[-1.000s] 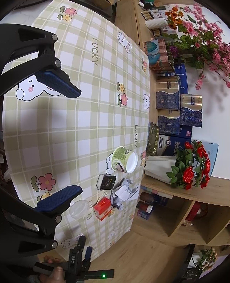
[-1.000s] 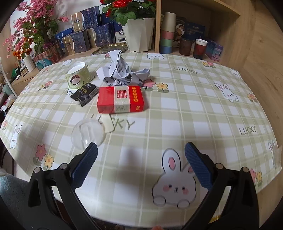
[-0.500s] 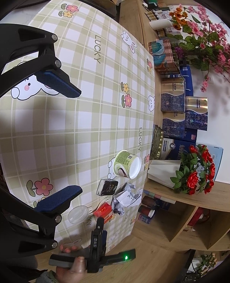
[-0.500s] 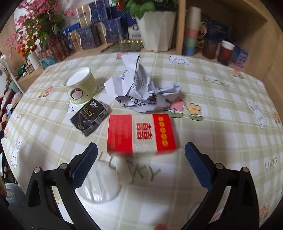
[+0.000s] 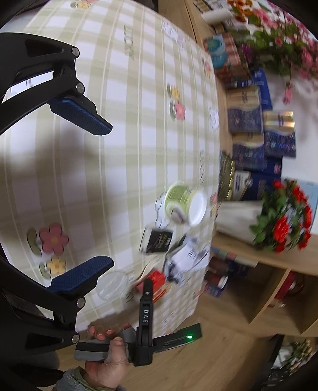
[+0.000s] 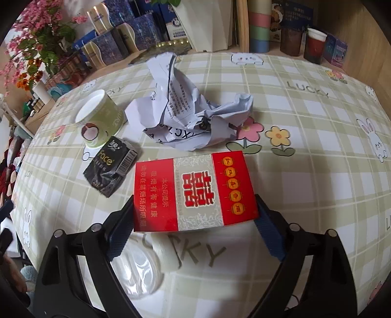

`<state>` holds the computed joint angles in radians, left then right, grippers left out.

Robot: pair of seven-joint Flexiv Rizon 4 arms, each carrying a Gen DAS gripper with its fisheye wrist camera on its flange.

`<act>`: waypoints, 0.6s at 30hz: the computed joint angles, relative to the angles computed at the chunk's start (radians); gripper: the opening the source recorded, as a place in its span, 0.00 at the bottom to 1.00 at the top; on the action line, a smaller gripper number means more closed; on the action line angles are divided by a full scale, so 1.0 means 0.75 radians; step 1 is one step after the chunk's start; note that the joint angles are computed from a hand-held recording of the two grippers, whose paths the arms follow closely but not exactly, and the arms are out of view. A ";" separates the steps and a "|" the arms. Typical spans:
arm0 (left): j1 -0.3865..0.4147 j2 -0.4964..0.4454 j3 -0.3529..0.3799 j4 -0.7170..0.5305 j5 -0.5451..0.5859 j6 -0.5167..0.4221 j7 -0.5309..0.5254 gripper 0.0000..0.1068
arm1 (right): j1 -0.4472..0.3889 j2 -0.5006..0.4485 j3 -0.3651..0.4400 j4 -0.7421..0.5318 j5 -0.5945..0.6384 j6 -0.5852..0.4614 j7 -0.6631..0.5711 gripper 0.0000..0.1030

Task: Collect trash
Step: 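Grasp the red box with the right tool, then grasp the clear plastic lid with the left tool while the right tool holds the red box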

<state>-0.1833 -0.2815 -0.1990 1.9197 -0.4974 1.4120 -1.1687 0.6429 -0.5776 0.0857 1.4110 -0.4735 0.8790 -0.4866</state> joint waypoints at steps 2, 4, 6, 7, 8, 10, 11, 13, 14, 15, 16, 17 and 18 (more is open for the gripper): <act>0.017 -0.022 -0.056 -0.032 -0.037 -0.052 0.071 0.91 | 0.009 0.043 -0.018 0.065 -0.038 0.040 0.030 0.86; 0.010 -0.045 -0.086 -0.064 -0.060 -0.097 0.128 0.91 | 0.020 0.100 -0.038 0.154 -0.098 0.095 0.087 0.86; -0.015 -0.079 -0.102 -0.109 -0.059 -0.138 0.174 0.91 | 0.021 0.145 -0.044 0.222 -0.150 0.116 0.132 0.86; -0.032 -0.093 -0.096 -0.127 -0.047 -0.154 0.179 0.91 | 0.025 0.180 -0.052 0.272 -0.191 0.124 0.170 0.86; -0.069 -0.120 -0.074 -0.163 -0.005 -0.166 0.156 0.91 | 0.020 0.207 -0.052 0.311 -0.222 0.134 0.203 0.86; -0.085 -0.151 -0.082 -0.200 0.000 -0.193 0.156 0.91 | 0.000 0.256 -0.045 0.387 -0.269 0.177 0.275 0.86; -0.109 -0.176 -0.065 -0.238 0.030 -0.229 0.131 0.91 | -0.012 0.286 -0.041 0.429 -0.289 0.196 0.318 0.86; -0.166 -0.225 -0.014 -0.313 0.121 -0.279 0.067 0.91 | -0.038 0.333 -0.026 0.490 -0.320 0.202 0.372 0.86; -0.186 -0.243 0.003 -0.344 0.156 -0.301 0.039 0.91 | -0.052 0.355 -0.016 0.516 -0.335 0.200 0.390 0.86; -0.202 -0.261 0.017 -0.371 0.188 -0.322 0.012 0.91 | -0.063 0.373 -0.006 0.538 -0.350 0.195 0.405 0.86; -0.216 -0.279 0.030 -0.401 0.217 -0.348 -0.014 0.91 | -0.075 0.394 0.003 0.560 -0.364 0.184 0.417 0.86; -0.228 -0.299 0.043 -0.435 0.245 -0.388 -0.042 0.91 | -0.088 0.412 0.013 0.579 -0.377 0.176 0.430 0.86; -0.243 -0.315 0.058 -0.464 0.275 -0.422 -0.073 0.91 | -0.099 0.424 0.022 0.591 -0.386 0.173 0.440 0.86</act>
<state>-0.3656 -0.5179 -0.1555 1.5719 -0.2910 1.0956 -1.2232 0.5685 -0.2599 0.1025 1.8545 -0.7631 1.0089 -0.1564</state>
